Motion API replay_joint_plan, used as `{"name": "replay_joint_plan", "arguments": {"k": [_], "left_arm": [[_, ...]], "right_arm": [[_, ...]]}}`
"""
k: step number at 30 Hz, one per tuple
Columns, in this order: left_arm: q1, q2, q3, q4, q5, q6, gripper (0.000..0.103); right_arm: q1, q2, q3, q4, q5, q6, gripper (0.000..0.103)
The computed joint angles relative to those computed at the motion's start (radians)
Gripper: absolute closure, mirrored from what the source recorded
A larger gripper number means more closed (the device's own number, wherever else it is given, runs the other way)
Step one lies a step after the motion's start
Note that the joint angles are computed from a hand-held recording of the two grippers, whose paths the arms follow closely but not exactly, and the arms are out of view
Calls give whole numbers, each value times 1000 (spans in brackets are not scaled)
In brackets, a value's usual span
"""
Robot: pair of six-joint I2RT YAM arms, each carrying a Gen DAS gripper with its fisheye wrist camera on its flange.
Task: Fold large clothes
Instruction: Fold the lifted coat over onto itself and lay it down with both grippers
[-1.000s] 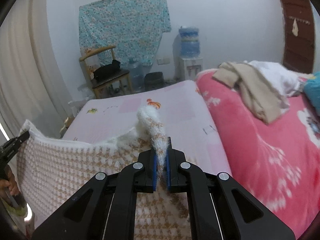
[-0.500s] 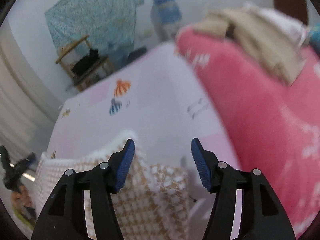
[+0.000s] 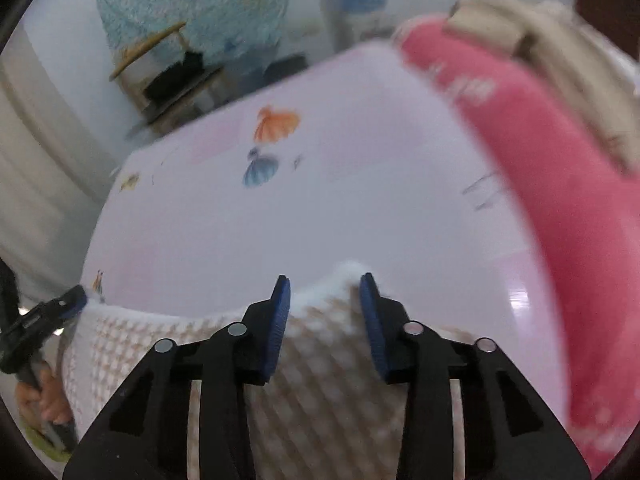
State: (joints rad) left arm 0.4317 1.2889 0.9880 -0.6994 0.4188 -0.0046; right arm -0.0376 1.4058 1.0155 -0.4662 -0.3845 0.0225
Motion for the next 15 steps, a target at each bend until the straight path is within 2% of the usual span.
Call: {"name": "replay_joint_plan", "arguments": {"k": [3, 5, 6, 8, 9, 10, 12, 13, 15], "left_arm": [[-12, -160, -13, -149, 82, 121, 65], [-92, -267, -45, -244, 104, 180, 63], [-155, -309, -73, -262, 88, 173, 62], [-287, -348, -145, -235, 1, 102, 61], [-369, -353, -197, -179, -98, 54, 61], [-401, -355, -231, -126, -141, 33, 59], [-407, -384, -241, -112, -162, -2, 59], [-429, -413, -230, -139, -199, -28, 60], [-444, -510, -207, -213, -218, -23, 61]], "right_arm": [[38, -192, -92, -60, -44, -64, 61], [112, -308, -160, -94, -13, -109, 59], [166, -343, -196, -97, 15, -116, 59], [246, -306, -236, -55, 107, -113, 58], [289, -271, -265, 1, 173, -103, 58], [302, -272, -295, 61, 197, -107, 58], [310, -290, -260, -8, 212, -78, 58], [328, -362, -249, -100, 218, -45, 58], [324, -501, -257, -178, 169, -60, 58]]}}
